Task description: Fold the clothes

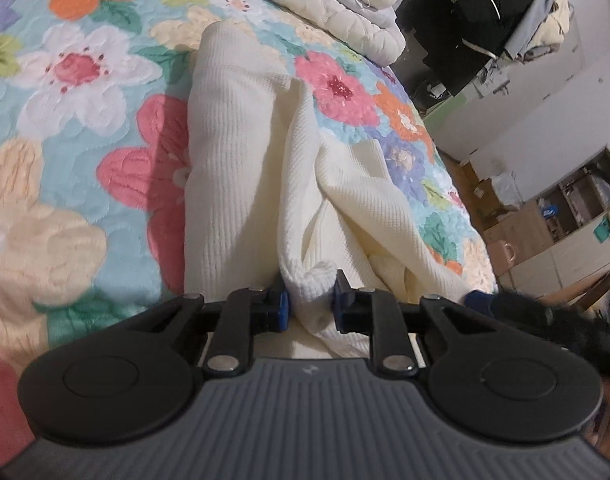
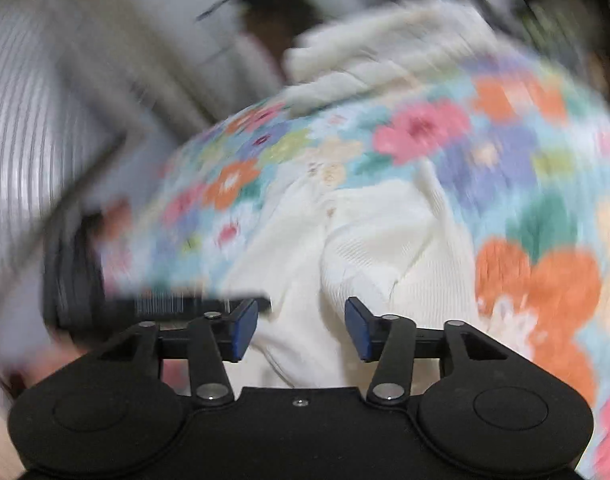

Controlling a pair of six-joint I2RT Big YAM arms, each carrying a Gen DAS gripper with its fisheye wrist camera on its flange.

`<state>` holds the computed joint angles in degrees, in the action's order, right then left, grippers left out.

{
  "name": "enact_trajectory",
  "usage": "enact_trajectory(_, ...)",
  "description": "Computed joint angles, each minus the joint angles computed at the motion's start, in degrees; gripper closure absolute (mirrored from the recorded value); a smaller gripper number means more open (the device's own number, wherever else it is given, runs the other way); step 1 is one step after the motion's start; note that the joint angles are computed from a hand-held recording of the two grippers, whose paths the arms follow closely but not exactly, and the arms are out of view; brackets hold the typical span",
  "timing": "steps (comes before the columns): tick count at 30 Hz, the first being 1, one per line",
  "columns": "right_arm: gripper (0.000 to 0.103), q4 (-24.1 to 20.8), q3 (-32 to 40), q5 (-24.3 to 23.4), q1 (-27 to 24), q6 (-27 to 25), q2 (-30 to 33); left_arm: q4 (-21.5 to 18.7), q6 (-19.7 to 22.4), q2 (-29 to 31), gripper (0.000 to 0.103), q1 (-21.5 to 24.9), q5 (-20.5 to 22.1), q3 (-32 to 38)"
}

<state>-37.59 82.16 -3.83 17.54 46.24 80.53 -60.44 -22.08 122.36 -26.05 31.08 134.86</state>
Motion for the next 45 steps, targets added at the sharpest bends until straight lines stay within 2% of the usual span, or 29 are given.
enact_trajectory(2,0.046,-0.9,0.9,-3.6,-2.2,6.1,1.0,0.9,-0.7,-0.6,0.083,0.3,0.9,-1.2)
enact_trajectory(3,0.046,-1.1,1.0,-3.7,-2.8,7.5,1.1,1.2,-0.6,-0.9,0.083,0.4,1.2,-1.7)
enact_trajectory(8,0.043,-2.5,1.1,1.6,-3.3,10.0,0.7,2.9,1.4,-2.4,0.083,0.4,1.3,-4.4)
enact_trajectory(9,0.041,-2.7,1.1,1.2,-3.6,10.5,1.1,3.4,1.5,-2.7,0.083,0.3,0.8,-4.9)
enact_trajectory(11,0.041,-3.0,1.2,-2.6,-4.9,11.7,2.6,4.3,2.2,-3.2,0.084,0.0,0.1,-5.8)
enact_trajectory(13,0.041,-2.2,1.4,-9.1,-6.1,14.4,4.9,6.2,3.1,-4.1,0.084,0.0,0.2,-7.5)
enact_trajectory(14,0.041,-1.3,1.6,-11.8,-6.5,15.7,6.3,7.6,3.5,-4.7,0.089,0.0,0.6,-8.7)
enact_trajectory(16,0.039,2.4,0.9,-15.7,-6.7,22.2,8.2,9.9,3.2,-5.4,0.090,0.3,2.2,-10.6)
enact_trajectory(18,0.040,5.7,0.2,-15.4,-6.2,27.0,8.9,9.8,2.4,-5.2,0.093,0.5,2.3,-10.4)
enact_trajectory(19,0.046,5.8,0.8,-13.7,-5.9,26.8,9.4,9.6,1.9,-5.0,0.093,0.5,2.4,-9.9)
enact_trajectory(21,0.057,3.8,3.4,-8.1,-4.9,22.4,10.6,9.4,0.9,-4.6,0.093,0.6,2.5,-9.2)
enact_trajectory(23,0.093,4.0,5.0,-3.2,-3.9,16.3,11.2,9.2,1.0,-4.6,0.093,0.5,2.0,-8.8)
enact_trajectory(25,0.094,6.5,5.1,-0.7,-3.3,12.4,10.9,8.7,1.6,-4.6,0.093,0.3,1.2,-8.4)
enact_trajectory(26,0.094,6.8,5.4,1.9,-2.6,8.5,10.3,9.1,2.0,-4.9,0.093,0.2,0.7,-8.7)
enact_trajectory(29,0.094,4.2,7.7,17.3,1.5,-14.9,9.2,11.0,1.9,-5.5,0.093,0.4,2.0,-9.2)
enact_trajectory(30,0.095,5.0,7.5,21.4,2.7,-22.6,9.0,11.7,1.7,-5.7,0.093,0.5,2.7,-9.3)
enact_trajectory(31,0.096,4.3,7.9,24.6,3.5,-28.1,9.2,11.9,1.4,-5.7,0.093,0.5,2.9,-9.2)
enact_trajectory(32,0.096,2.1,8.8,26.6,3.6,-30.4,9.8,11.5,1.3,-5.5,0.093,0.4,3.0,-8.6)
enact_trajectory(33,0.096,0.6,9.1,26.5,3.2,-30.5,10.2,10.8,1.5,-5.2,0.093,0.2,2.9,-8.1)
enact_trajectory(34,0.093,0.2,8.5,23.6,2.0,-27.1,9.9,9.7,2.0,-4.9,0.093,0.1,2.3,-7.5)
enact_trajectory(36,0.090,1.5,6.6,14.9,-1.3,-17.1,9.0,7.3,3.6,-4.4,0.093,-0.2,0.8,-6.7)
enact_trajectory(39,0.086,8.2,1.6,8.6,-4.6,-5.9,6.5,6.8,2.5,-4.4,0.093,0.2,0.4,-8.0)
enact_trajectory(40,0.070,10.7,0.0,7.0,-5.5,-2.2,5.7,7.3,1.5,-4.4,0.093,0.4,1.1,-8.6)
enact_trajectory(41,0.058,11.3,-0.2,5.8,-6.2,0.8,5.9,8.1,0.3,-4.5,0.093,0.7,2.1,-9.1)
enact_trajectory(42,0.044,9.8,1.0,5.4,-6.5,3.5,6.9,8.3,0.0,-4.4,0.093,0.8,2.5,-9.3)
enact_trajectory(43,0.043,7.5,2.9,5.1,-6.7,6.1,8.5,8.4,0.1,-4.4,0.093,0.9,2.5,-9.5)
enact_trajectory(45,0.045,3.1,6.6,1.6,-7.4,6.9,11.0,8.7,0.4,-4.6,0.093,0.9,2.5,-10.0)
